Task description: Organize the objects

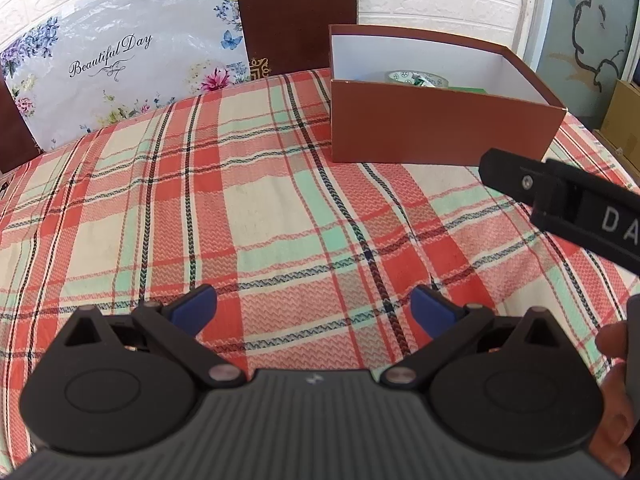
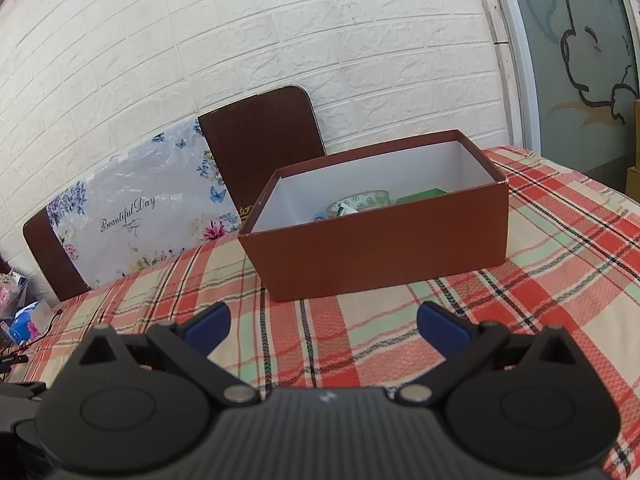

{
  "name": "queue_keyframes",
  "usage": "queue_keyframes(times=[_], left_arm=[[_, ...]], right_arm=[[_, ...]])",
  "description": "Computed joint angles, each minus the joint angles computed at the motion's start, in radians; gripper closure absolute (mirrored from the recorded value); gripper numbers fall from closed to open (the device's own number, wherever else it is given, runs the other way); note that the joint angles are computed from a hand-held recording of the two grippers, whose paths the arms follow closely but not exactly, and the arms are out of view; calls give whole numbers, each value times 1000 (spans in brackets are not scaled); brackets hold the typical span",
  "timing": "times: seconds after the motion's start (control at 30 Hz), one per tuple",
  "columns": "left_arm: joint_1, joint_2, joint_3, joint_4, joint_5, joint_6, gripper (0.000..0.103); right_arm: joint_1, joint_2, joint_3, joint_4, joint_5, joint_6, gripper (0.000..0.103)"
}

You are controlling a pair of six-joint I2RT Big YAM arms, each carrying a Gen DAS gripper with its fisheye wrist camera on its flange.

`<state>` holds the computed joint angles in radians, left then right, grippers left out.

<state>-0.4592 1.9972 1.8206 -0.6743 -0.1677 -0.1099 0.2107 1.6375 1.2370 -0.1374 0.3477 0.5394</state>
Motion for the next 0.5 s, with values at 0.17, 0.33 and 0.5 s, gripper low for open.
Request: queue_keyframes(times=[0.17,0.33,0.5], left_arm=[[-1,-7,-8,7,0,-3,0],[-3,-8,-11,8,0,-1,0],[0,-10,-14,11,2,-5,0]], right_arm=[[3,-5,-2,4,8,-4,0],[4,-4,-3,2,7,0,0],[8,-3,-2,2,11,-5,0]])
